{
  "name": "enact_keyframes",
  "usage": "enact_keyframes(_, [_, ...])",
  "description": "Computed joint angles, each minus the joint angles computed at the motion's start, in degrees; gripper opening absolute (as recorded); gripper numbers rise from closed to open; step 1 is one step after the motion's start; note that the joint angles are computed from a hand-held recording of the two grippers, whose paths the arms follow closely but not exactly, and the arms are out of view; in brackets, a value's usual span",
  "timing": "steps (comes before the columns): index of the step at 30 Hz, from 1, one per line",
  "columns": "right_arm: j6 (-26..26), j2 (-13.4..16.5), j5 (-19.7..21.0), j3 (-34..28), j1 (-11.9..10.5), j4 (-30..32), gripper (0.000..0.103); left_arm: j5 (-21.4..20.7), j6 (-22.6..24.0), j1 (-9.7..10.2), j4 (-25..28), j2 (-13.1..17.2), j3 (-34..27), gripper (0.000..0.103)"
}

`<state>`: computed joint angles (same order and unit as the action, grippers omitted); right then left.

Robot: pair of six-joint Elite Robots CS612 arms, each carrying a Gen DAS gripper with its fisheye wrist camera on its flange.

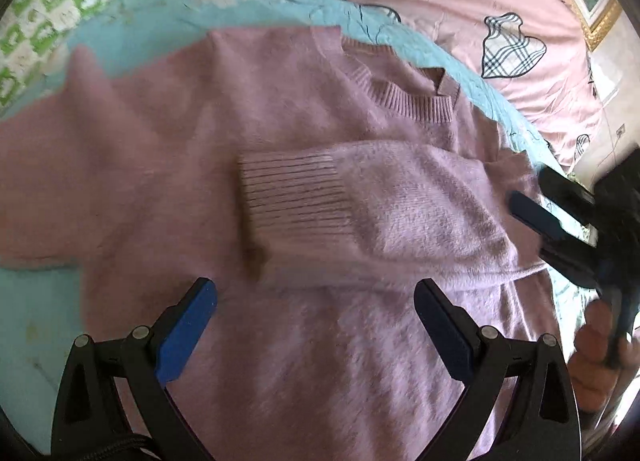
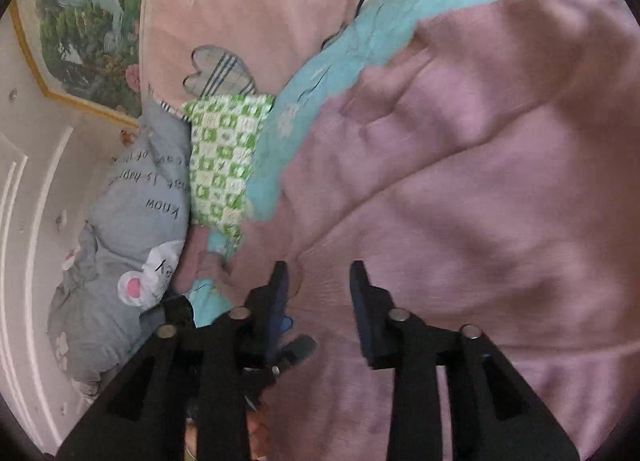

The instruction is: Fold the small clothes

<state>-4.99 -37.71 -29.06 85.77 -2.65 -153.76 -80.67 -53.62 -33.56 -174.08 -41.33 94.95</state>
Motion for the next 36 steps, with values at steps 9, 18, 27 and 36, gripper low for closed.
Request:
enact_keyframes(9, [13.06,-0.74,-5.06,5.69,-5.20,-22.17,0.049,0.93,-2.80,1.18,2.06,3.46,-6.54,0.044])
enact_keyframes(18, [16.16,-0.83,-16.88,4.90,-7.51,-25.68,0.051,10.95,0.94,-0.27,-9.87,-0.48,1.48,0.006])
enact_keyframes(27, [9.69,3.57,-24.75,-6.66,-4.31,-9.03,0.057,9.25,-0.50,0.15,-12.09,0.70,2.87,0.006])
enact_keyframes(36, [8.97,4.77,-24.20,-8.00,-4.55,-12.91,0.008,12.70,4.33,-1.14,-14.99,0.05,3.41,0.006])
